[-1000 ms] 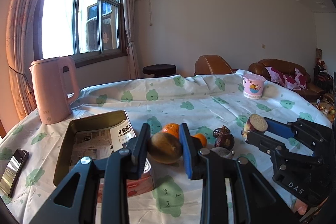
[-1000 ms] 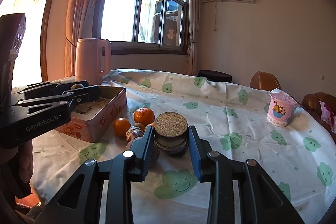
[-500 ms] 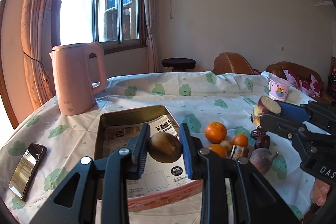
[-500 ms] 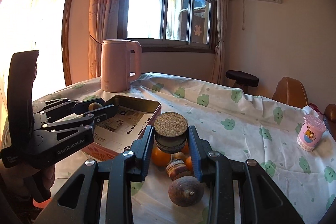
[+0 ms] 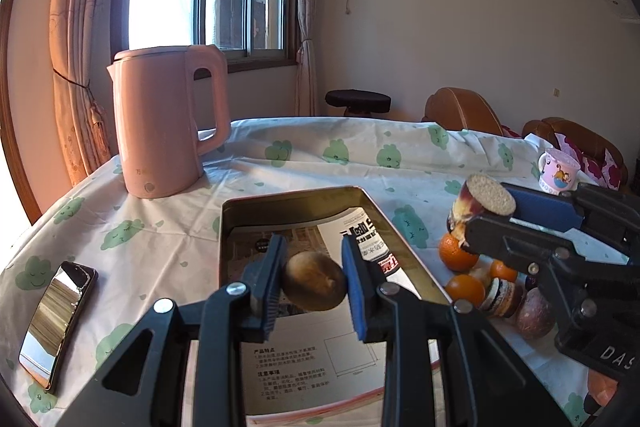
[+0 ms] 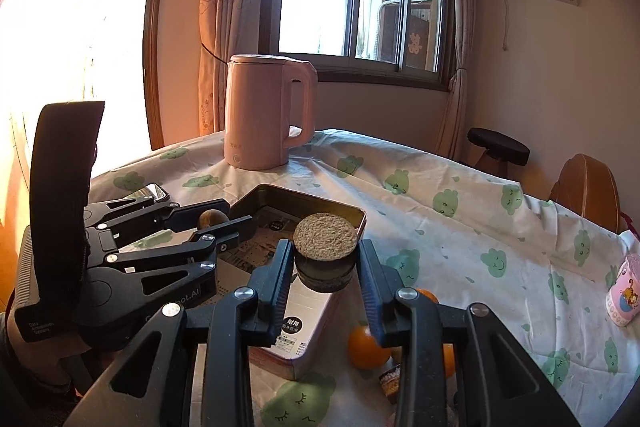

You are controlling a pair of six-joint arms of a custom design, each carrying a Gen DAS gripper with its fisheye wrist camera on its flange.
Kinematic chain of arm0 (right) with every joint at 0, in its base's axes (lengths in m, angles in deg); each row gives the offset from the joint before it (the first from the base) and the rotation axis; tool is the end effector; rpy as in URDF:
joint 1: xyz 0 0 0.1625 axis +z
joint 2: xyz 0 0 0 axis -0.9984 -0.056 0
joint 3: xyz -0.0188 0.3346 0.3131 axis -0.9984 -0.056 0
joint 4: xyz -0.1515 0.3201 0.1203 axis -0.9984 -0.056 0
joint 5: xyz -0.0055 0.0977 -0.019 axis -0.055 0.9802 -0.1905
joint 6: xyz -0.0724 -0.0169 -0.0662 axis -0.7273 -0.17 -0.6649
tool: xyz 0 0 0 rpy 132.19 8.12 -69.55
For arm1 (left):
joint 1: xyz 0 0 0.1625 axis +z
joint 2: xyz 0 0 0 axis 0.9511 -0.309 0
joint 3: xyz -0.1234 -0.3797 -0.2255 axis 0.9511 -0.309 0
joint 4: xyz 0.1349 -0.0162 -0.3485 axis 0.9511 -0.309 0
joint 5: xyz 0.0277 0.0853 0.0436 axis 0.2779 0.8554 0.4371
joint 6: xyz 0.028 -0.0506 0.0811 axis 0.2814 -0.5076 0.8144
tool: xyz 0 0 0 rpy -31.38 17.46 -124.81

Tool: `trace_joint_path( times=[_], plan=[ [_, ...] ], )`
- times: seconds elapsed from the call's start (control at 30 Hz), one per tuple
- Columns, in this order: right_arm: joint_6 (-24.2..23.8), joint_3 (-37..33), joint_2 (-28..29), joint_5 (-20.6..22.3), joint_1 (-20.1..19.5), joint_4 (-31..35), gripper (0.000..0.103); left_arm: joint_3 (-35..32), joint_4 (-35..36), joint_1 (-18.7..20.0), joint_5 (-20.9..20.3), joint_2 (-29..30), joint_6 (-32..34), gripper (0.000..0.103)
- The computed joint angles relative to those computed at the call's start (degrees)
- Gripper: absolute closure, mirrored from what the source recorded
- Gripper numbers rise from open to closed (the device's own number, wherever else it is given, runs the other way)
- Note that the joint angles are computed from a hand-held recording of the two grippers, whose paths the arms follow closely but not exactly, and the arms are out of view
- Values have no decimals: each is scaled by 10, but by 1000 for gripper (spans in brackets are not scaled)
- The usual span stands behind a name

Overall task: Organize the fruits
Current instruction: 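Lower the kiwi into the tin and open the left tool while the right tool releases the jar inside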

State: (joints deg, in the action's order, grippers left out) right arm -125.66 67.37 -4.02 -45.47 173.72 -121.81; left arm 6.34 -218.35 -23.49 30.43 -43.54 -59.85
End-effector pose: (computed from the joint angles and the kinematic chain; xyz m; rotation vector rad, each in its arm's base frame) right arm 0.0986 -0.7141 0.2653 1.2606 -2.2238 0.9737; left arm -0.3302 -0.6985 0.0200 0.4994 2.1185 -1.2262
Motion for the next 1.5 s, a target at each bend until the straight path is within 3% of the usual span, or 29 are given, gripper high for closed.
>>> trace_joint_path(
  times=[0.63, 1.5],
  plan=[
    [7, -83, 67, -54, 19, 56, 68, -21, 79, 23, -1, -9, -41, 73],
    [29, -120, 92, -95, 21, 112, 68, -23, 162, 37, 7, -16, -90, 72]
  ],
)
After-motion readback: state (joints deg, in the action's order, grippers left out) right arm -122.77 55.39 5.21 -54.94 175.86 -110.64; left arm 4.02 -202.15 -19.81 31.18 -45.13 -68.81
